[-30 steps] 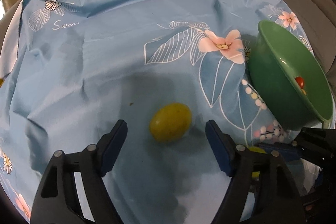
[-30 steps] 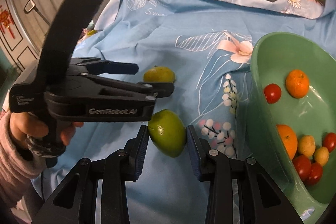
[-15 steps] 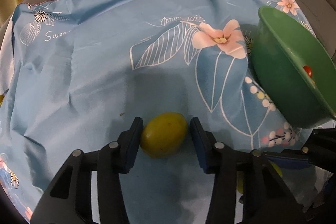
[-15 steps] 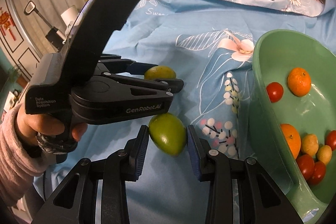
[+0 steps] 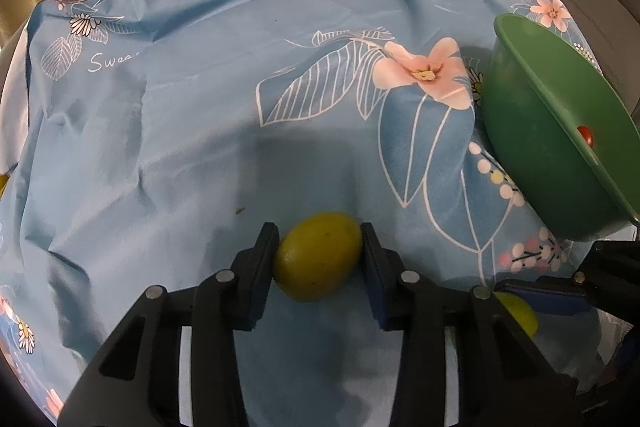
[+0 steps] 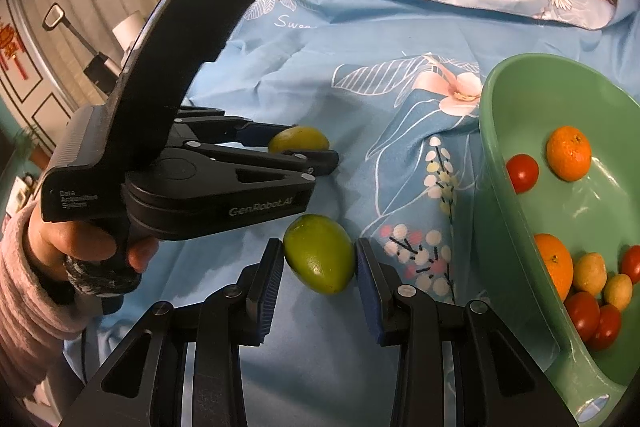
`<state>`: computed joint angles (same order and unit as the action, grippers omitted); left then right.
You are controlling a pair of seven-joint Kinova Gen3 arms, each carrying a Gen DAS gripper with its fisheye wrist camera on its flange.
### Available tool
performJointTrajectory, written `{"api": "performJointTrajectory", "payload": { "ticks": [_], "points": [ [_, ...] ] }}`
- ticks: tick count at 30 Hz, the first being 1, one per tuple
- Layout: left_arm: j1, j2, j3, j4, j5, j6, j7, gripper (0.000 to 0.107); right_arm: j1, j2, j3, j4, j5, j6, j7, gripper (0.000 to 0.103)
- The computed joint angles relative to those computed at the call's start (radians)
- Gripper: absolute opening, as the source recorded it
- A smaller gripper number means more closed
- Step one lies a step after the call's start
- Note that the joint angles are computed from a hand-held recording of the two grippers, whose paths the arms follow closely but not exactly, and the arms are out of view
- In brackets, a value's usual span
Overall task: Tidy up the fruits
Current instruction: 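Grasp the green plum with the right gripper while the left gripper grasps the yellow plum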
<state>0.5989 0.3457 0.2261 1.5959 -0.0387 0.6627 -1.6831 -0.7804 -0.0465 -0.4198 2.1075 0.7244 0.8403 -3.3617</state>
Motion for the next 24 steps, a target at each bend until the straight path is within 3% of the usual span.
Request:
{"api": "performJointTrajectory", "payload": {
  "ticks": [24],
  "points": [
    [-0.187,-0.204,0.031,0.194,0.309,0.002,-0.188,0.040,0.005,-0.031,-0.039,0.006,0.013,0.007,-0.075,0.038]
  ]
}}
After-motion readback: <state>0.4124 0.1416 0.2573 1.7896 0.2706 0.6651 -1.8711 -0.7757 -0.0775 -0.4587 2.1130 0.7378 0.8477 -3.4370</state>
